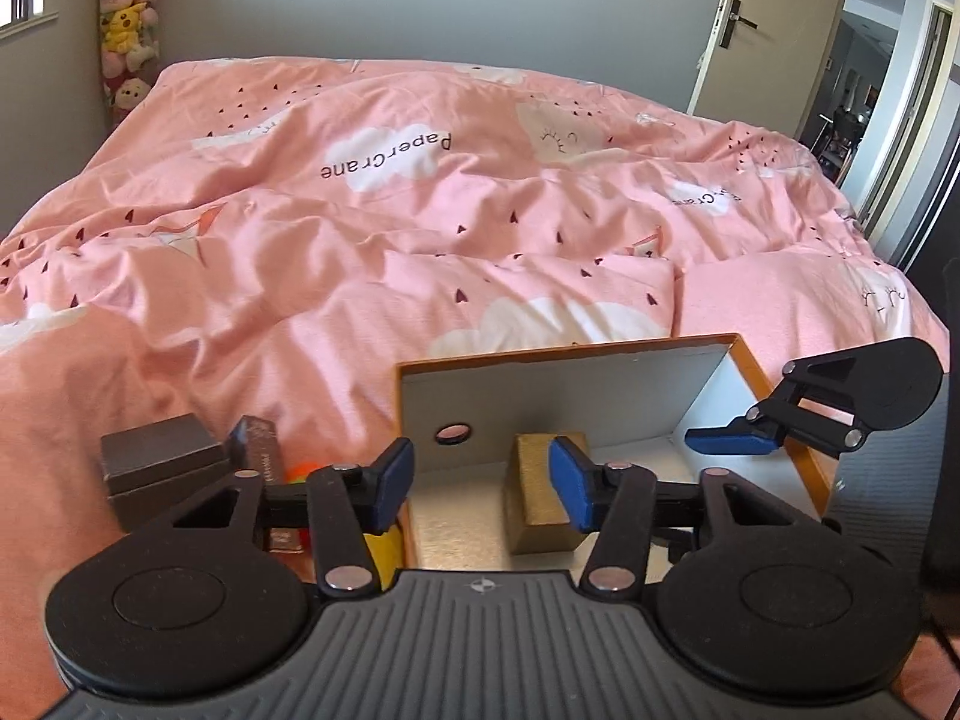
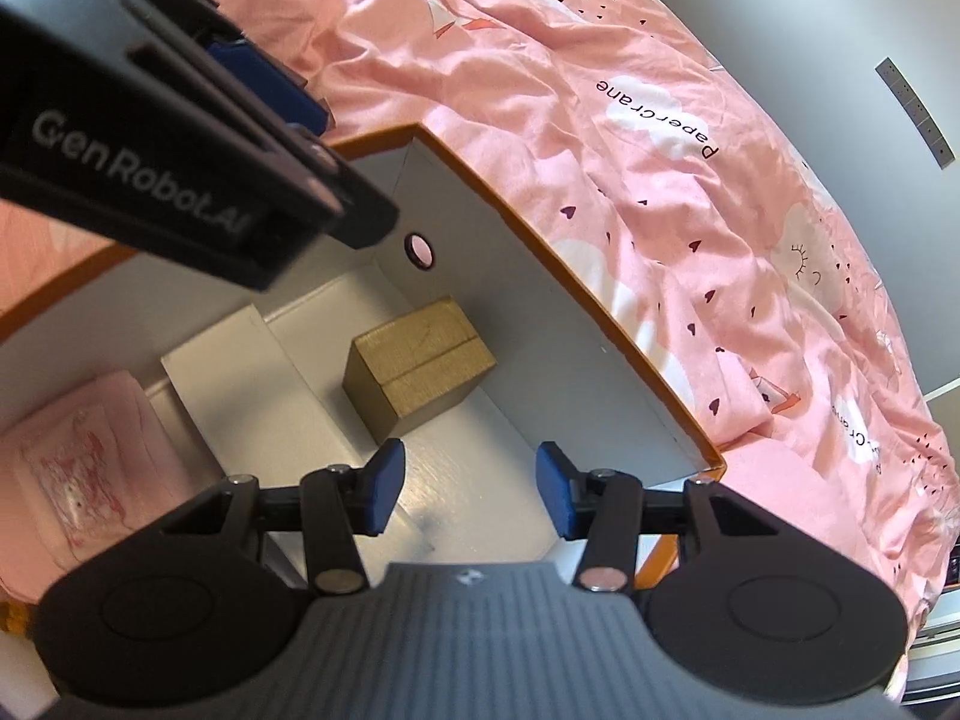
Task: Organize objects
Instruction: 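Lower the gold box onto the box floor and open the left gripper, then grasp the gold box inside the box with the right gripper and lift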
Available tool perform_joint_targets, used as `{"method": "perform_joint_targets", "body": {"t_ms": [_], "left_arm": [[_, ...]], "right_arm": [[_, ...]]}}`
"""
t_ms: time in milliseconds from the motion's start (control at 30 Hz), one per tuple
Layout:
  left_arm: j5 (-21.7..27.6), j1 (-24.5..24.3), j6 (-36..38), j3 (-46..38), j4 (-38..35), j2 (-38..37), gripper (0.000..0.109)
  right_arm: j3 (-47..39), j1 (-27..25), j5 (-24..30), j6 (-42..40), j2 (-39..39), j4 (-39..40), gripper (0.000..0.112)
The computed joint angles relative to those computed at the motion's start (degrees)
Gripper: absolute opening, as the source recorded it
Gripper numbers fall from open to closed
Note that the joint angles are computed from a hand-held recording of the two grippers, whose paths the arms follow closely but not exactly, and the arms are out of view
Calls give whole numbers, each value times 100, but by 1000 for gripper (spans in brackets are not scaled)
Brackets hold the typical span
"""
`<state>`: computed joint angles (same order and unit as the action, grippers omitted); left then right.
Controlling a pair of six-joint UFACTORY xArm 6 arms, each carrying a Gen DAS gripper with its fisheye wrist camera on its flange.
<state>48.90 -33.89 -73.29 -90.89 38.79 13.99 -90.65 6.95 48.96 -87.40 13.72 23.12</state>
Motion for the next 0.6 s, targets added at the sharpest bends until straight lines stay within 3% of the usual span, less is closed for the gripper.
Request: {"method": "perform_joint_targets", "body": {"t_ms": [167, 367, 433, 500, 600], "left_arm": [[-378, 160, -94, 528, -354, -333, 45], [-1057, 436, -137, 1156, -585, -730, 45], [-1153, 497, -22, 1246, -686, -773, 45], [-1205, 529, 33, 1291, -717, -778, 44], [-1283, 580, 45, 1336, -828, -761, 44]], "right_arm": [[179, 95, 0, -63, -110, 52, 50], [-24, 164, 305, -415, 58, -101, 52], [-312, 165, 622, -447, 218, -167, 54], [-621, 165, 972, -526, 382, -186, 64], [-789, 241, 1053, -698, 494, -156, 70]]}}
